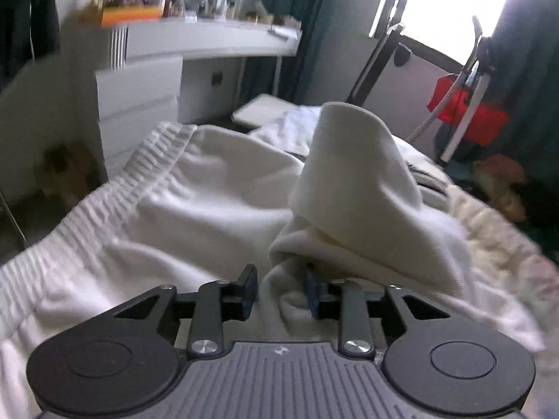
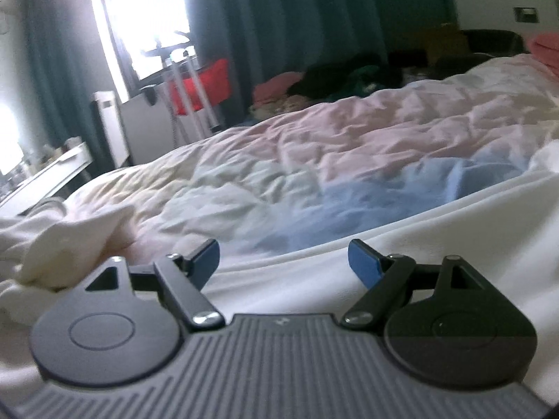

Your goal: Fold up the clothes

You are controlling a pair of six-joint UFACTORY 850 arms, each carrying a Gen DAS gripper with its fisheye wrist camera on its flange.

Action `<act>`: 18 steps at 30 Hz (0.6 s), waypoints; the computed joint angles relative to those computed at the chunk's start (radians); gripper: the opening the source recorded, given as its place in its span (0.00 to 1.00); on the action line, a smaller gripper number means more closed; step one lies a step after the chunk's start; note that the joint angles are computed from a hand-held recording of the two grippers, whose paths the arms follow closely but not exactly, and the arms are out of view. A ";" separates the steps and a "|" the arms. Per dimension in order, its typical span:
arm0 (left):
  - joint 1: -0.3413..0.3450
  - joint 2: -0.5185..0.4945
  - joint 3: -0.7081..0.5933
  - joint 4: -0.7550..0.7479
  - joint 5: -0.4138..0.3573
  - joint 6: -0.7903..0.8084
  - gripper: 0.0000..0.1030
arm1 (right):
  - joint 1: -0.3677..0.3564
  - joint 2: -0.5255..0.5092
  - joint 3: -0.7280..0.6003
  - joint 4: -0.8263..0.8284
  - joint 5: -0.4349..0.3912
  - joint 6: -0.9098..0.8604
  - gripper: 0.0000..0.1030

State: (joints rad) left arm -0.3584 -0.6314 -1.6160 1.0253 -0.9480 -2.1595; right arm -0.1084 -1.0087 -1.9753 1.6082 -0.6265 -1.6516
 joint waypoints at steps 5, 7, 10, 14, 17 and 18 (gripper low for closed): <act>-0.101 0.060 0.032 0.118 -0.028 -0.031 0.69 | -0.005 0.013 0.024 -0.021 -0.094 -0.040 0.80; -0.149 0.063 0.030 0.171 -0.044 -0.043 0.75 | -0.012 0.012 0.024 -0.044 -0.136 -0.016 0.80; -0.202 0.059 0.037 0.242 -0.022 -0.089 0.77 | -0.023 0.004 0.008 -0.101 -0.194 0.064 0.80; -0.220 0.041 0.019 0.287 0.037 -0.100 0.77 | -0.034 -0.030 -0.048 -0.198 -0.314 0.214 0.80; -0.223 0.030 0.021 0.336 0.032 -0.130 0.77 | -0.022 -0.060 -0.084 -0.264 -0.386 0.282 0.80; -0.222 0.028 0.025 0.344 0.034 -0.144 0.77 | -0.012 -0.071 -0.103 -0.280 -0.404 0.285 0.80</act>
